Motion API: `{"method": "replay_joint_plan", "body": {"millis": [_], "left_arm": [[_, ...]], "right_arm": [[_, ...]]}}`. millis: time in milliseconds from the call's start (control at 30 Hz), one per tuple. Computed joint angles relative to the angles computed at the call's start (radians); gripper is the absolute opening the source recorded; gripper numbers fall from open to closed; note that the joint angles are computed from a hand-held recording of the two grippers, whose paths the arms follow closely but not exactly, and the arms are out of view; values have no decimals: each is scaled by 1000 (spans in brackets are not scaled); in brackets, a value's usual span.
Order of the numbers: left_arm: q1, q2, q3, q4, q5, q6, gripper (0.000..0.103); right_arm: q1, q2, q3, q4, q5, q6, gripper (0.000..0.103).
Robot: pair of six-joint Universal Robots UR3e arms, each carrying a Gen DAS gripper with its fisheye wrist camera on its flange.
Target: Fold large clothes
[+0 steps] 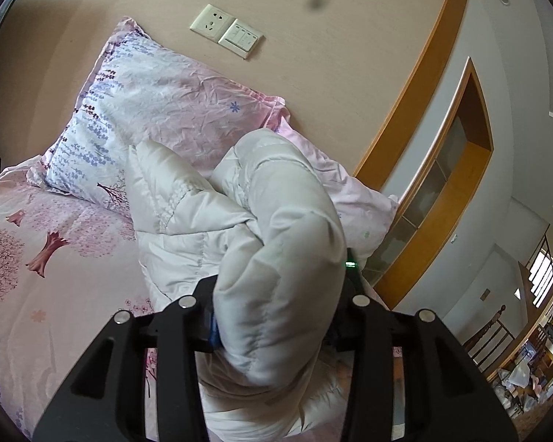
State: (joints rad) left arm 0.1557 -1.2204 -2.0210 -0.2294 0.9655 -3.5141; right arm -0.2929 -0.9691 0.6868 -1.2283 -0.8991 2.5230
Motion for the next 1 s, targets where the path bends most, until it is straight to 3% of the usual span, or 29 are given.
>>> {"method": "replay_joint_plan", "body": {"millis": [133,200,433,633,833,1000], "left_arm": [[-45,-38,22,0,44,-6,43],[-37,-36,11,15,19,-16,43],[-84,-86,43,53,17,-26,43],[-186,-220,131,128,39,-46,44],[-353,-411,305,132,91,-8,46],[-440,-579,467,83,79,-3,46]], "right_arm": [[56,113,-162,51,-27,24,20],[34,127,-214,117,-8,-3,20],[-139,-78,0,84,46,-116,23],[-274,-111,43,119,91,-166,28],[-391,-129,93,54,116,-144,31],[-479,-194,220,-162,116,-57,38]]}}
